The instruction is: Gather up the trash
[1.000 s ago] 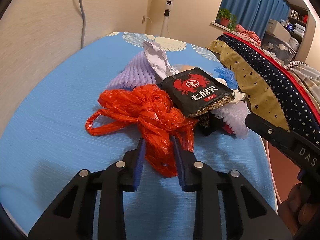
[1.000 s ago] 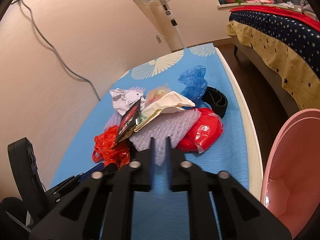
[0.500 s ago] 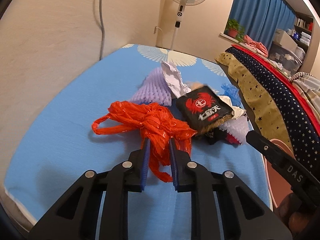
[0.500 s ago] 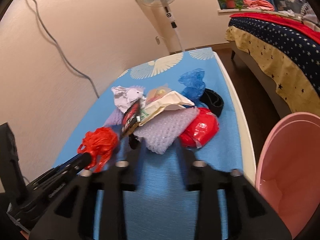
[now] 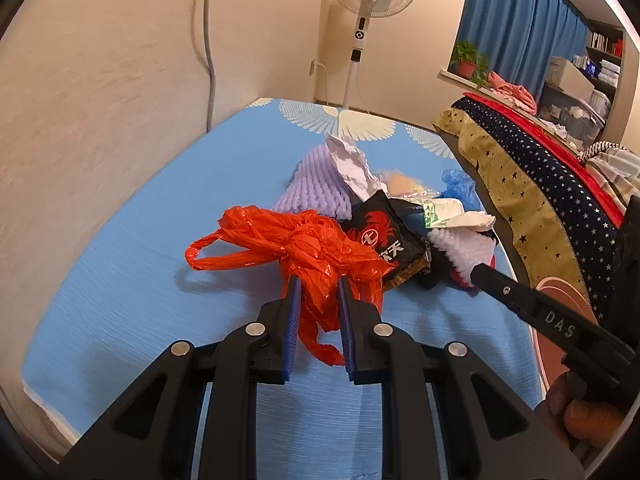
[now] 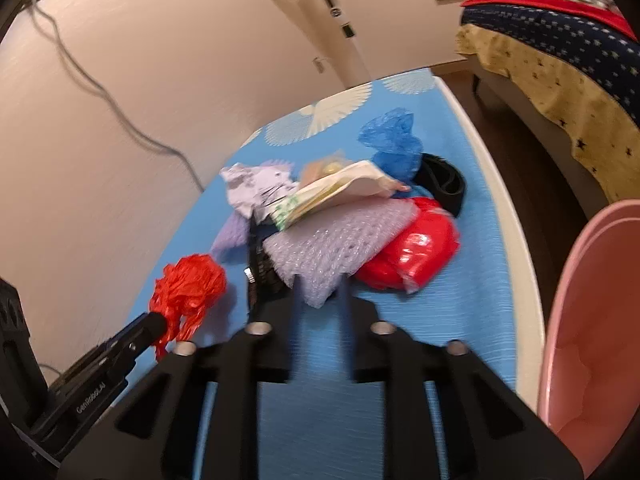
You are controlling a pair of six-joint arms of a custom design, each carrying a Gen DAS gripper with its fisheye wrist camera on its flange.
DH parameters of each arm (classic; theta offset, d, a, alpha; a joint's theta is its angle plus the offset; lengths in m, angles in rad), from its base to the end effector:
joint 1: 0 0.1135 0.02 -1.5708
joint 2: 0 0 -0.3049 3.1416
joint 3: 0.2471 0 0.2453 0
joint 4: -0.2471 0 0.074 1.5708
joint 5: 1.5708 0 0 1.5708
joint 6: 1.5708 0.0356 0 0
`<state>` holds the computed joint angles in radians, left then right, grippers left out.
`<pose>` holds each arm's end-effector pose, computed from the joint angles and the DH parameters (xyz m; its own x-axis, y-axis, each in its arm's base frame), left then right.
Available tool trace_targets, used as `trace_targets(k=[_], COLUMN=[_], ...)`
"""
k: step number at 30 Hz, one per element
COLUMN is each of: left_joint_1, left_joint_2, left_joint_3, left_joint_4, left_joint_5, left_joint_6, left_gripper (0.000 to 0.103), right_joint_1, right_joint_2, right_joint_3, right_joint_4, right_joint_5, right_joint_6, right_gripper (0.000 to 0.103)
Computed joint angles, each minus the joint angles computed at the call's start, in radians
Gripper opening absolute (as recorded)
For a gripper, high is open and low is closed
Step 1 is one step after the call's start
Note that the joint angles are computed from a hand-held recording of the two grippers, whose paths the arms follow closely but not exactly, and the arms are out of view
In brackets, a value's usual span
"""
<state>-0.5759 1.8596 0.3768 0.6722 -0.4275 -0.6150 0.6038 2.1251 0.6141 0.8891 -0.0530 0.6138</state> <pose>0.2268 -0.1297 0.0970 -0.6441 -0.2078 -0.7362 -0.1416 0.9782 -0.1522 0.2818 0.1967 0.0751 -0.7390 0.1890 -0.6466 -0.2162 0.8425 0.4934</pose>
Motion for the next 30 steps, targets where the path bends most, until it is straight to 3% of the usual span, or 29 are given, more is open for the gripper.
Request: trace_targets(k=[13,30], left_joint_1=[-0.036,-0.208], left_joint_2=[-0.110,-0.329], left_joint_3=[-0.040,-0.087], left_joint_4=[-0.021,-0.130], left_joint_5=[-0.055,-0.129], left_joint_6=[0.011,0.021], left_gripper=[0.018,0.018], right_joint_1=[0.087,0.230], right_joint_2=[-0.154,-0.618], right_joint_3=[-0.091,-0.258], right_joint_4=[-0.043,-0.319], right_joint_5=[0.099,0.382], right_joint_6=[-0.086,-0.181], right_gripper=[0.007,0.007])
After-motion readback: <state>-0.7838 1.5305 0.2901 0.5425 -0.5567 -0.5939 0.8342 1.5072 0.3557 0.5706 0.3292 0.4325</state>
